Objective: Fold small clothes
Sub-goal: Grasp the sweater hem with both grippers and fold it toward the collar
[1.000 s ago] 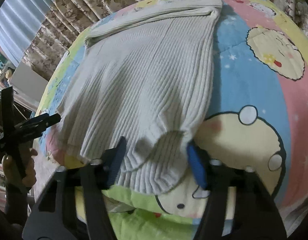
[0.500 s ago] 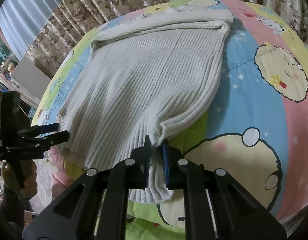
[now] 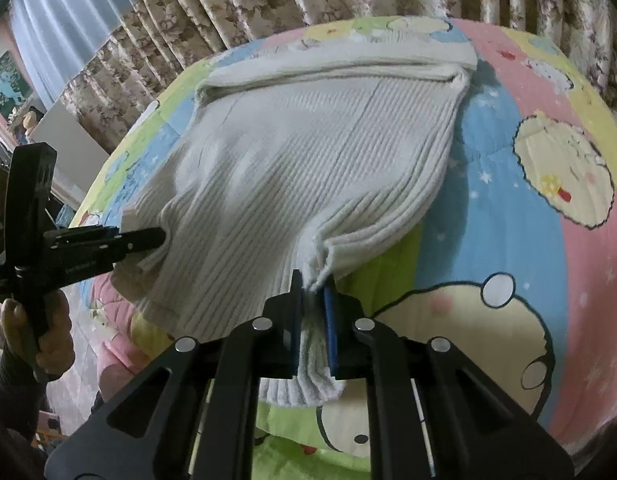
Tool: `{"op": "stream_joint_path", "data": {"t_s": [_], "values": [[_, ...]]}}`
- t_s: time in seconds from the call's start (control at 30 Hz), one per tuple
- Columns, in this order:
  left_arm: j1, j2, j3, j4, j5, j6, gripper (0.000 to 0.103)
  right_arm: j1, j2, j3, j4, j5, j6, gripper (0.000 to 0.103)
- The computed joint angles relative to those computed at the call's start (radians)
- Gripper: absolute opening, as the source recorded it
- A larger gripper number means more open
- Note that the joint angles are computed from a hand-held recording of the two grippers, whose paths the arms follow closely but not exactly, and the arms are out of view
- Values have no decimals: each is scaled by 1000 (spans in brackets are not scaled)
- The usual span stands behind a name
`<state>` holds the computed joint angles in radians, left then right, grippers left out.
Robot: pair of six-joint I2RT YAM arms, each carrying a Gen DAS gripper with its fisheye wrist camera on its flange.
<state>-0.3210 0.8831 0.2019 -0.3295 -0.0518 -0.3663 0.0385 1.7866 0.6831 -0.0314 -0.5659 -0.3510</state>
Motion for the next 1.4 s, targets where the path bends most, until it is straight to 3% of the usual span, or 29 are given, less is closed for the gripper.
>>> {"op": "stream_joint_path", "data": {"t_s": [0.1,0.2,0.43,0.5,0.7,0.83,1.0,1.23,1.33,1.4], "values": [[11,-49,16,7,-40,49,18,-11,8,18,28,-23,10,10],[56,-24,25,112,-76,87,18,-11,27,46,75,-30,35,9],[286,232,152,332,29,182,18,-26,108,194,205,-32,165,9],[279,306,207,376,-7,218,18,-11,152,274,209,-12,166,9],[281,564,424,446,-71,320,18,55,337,605,128,66,181,9],[320,786,621,420,-40,340,18,82,516,913,-31,103,182,9],[316,981,761,409,-81,377,19,115,739,1245,-208,188,154,9],[329,1102,807,426,-90,414,22,109,880,1440,-312,169,152,12],[347,1086,818,398,-40,414,33,91,905,1517,-388,104,170,14],[372,1044,799,397,11,411,50,76,893,1515,-401,40,174,19]]}}
